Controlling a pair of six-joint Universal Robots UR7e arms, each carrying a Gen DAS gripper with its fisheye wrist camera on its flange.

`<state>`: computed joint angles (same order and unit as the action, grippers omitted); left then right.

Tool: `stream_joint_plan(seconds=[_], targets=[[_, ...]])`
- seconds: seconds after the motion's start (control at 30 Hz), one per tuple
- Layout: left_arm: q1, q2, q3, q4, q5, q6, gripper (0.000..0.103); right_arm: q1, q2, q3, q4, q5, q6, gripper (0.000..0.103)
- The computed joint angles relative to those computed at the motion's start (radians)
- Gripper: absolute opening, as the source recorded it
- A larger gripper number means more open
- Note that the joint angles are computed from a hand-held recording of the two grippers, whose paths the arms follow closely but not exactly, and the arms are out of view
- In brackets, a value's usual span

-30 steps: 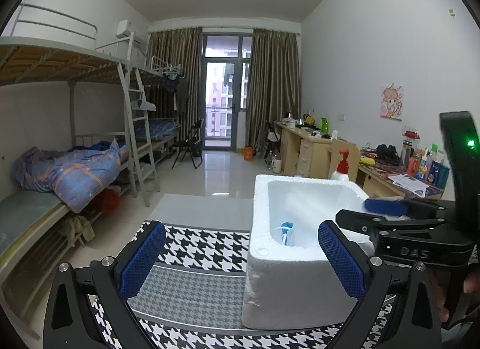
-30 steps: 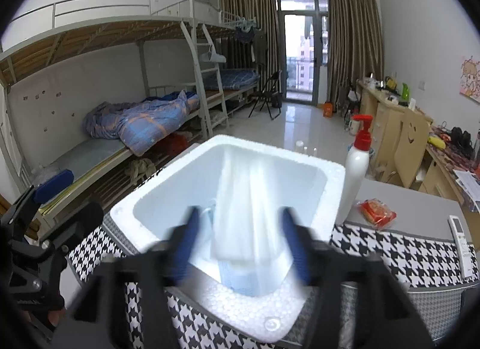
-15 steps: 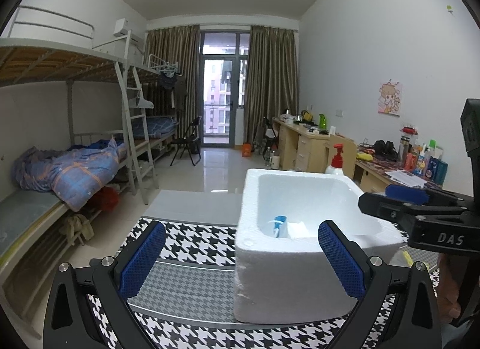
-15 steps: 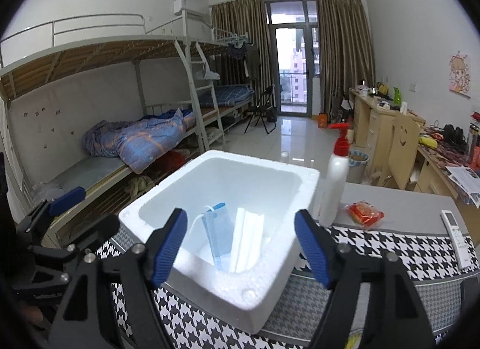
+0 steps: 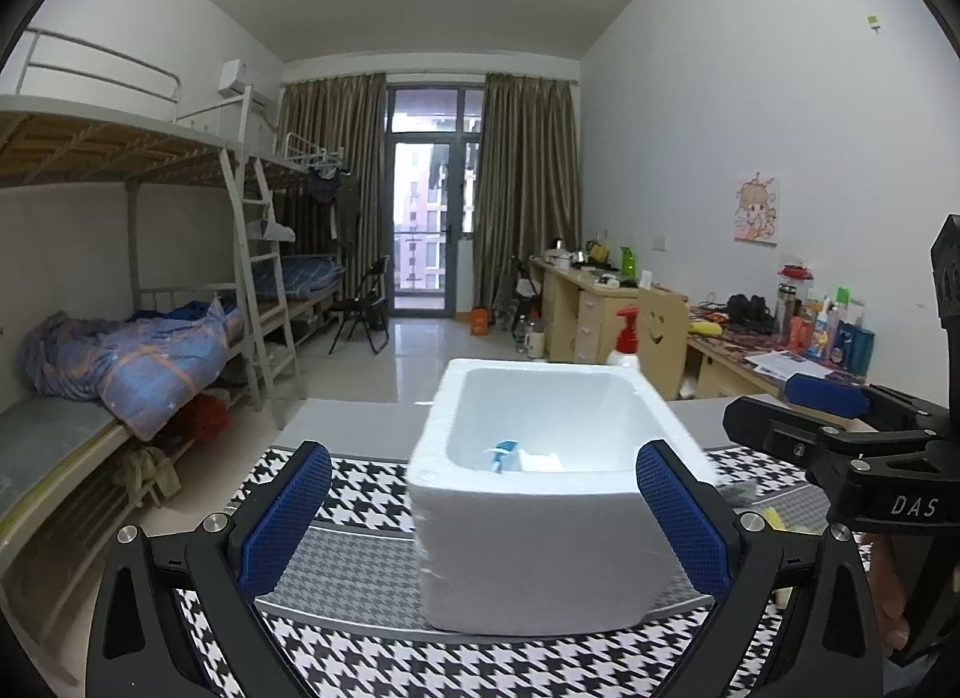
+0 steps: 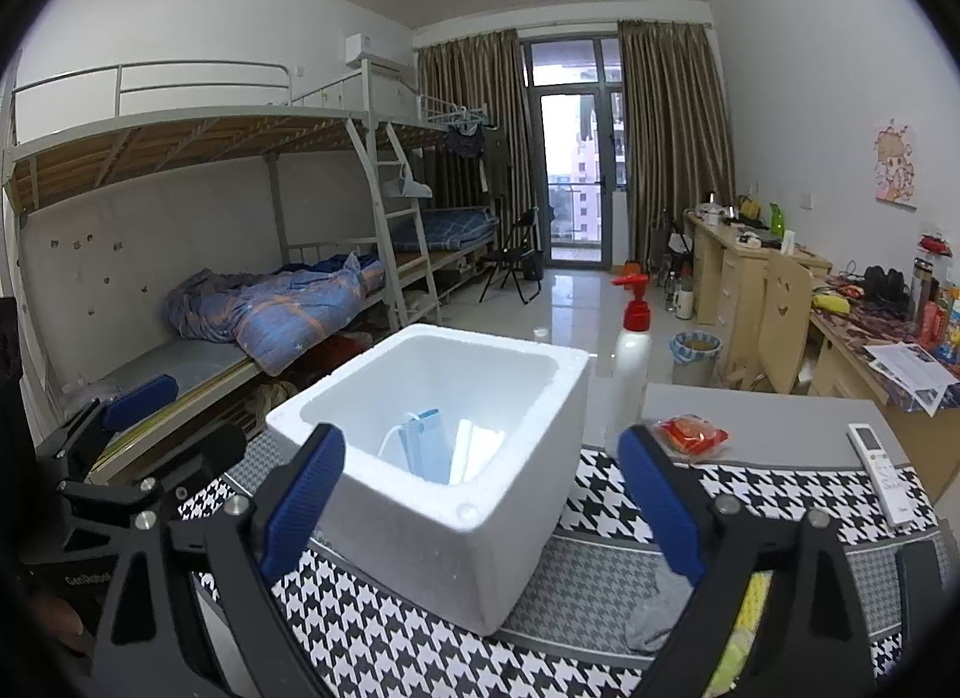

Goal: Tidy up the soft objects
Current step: 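Withdraw both grippers from the box back over the mat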

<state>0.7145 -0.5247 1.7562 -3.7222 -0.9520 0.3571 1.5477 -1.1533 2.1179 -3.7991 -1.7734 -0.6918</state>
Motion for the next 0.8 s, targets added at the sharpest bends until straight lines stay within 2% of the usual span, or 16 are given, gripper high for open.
stream_joint_plan(seconds=[0.5,0.8], targets=[[-0.060,0.019,0.041,-0.047,-0.072,-0.002,0.102,-0.098,-0.091,0.184,-0.264,0.097,-0.012,0.096],[-0.076,0.057,0.037,-0.047,-0.113,0.002,0.102,-0.154,-0.105,0.228,-0.352,0.096,0.014,0.096]])
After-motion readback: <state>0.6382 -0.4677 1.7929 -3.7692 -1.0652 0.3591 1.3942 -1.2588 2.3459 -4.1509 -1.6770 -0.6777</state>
